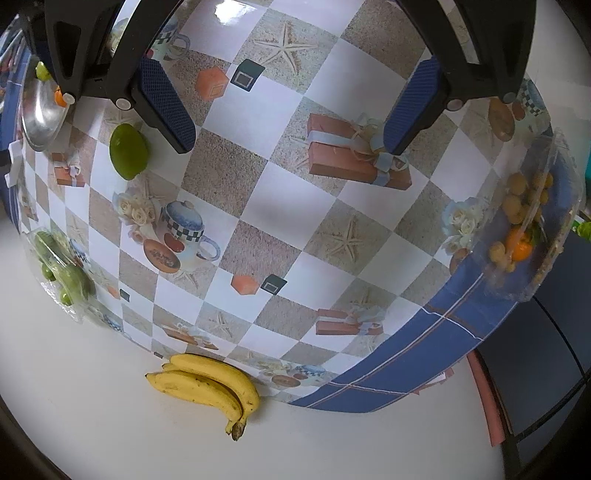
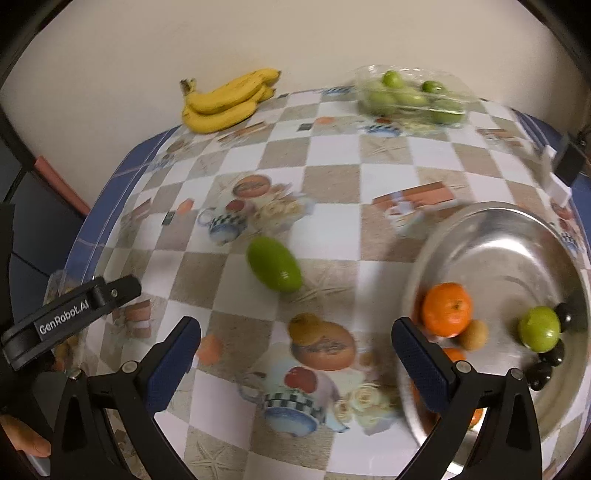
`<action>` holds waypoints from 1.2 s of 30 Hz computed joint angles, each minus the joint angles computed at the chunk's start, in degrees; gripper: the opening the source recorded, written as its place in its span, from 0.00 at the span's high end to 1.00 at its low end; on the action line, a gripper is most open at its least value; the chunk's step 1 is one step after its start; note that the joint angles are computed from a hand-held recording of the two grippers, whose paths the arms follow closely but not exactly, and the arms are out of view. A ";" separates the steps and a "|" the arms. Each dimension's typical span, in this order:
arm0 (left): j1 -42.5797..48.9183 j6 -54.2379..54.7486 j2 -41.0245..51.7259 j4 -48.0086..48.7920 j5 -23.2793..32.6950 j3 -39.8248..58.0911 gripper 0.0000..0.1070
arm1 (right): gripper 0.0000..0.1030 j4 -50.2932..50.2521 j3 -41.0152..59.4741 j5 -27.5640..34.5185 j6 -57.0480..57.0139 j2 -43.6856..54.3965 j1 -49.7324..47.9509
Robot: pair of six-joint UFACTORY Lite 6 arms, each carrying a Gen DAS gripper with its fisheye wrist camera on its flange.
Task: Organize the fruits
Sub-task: 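Move both open tools back from the bowl toward the remaining fruit, then close the right tool on a small brown fruit while the left tool grasps a green mango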
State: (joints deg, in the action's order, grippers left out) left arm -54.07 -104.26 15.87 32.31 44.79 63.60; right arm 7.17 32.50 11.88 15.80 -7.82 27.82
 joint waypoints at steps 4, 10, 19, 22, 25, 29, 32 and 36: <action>0.94 1.14 1.52 -1.44 -1.85 -0.25 0.04 | 0.00 4.86 0.73 -0.84 -4.83 2.98 0.42; 2.63 2.72 2.94 -4.34 -6.15 -1.96 0.04 | 0.00 5.90 2.25 -1.54 -7.14 7.26 1.01; 3.76 2.78 3.57 -4.59 -8.66 -2.61 0.04 | 0.01 1.50 3.48 -3.22 -3.90 11.60 0.73; 4.06 2.92 3.66 -4.83 -9.38 -2.74 0.04 | 0.13 -2.62 3.78 -3.30 -0.09 12.12 0.69; 4.07 3.03 3.99 -4.91 -9.59 -2.51 0.04 | 0.33 -4.80 4.02 -3.20 2.00 13.01 0.02; 4.27 2.98 4.17 -4.80 -9.97 -2.34 0.04 | 0.52 -5.17 4.19 -3.16 2.21 13.54 -0.46; 4.45 3.47 4.64 -4.90 -10.11 -1.88 0.04 | 0.57 -3.47 4.18 -3.14 0.66 13.71 -0.52; 4.25 3.41 4.67 -4.97 -9.91 -1.72 0.04 | 0.66 -2.24 4.07 -3.17 -0.29 13.84 -0.74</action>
State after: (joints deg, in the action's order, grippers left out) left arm -49.82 -100.85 20.54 27.34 34.88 61.88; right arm 4.93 36.57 8.71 15.51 6.02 27.07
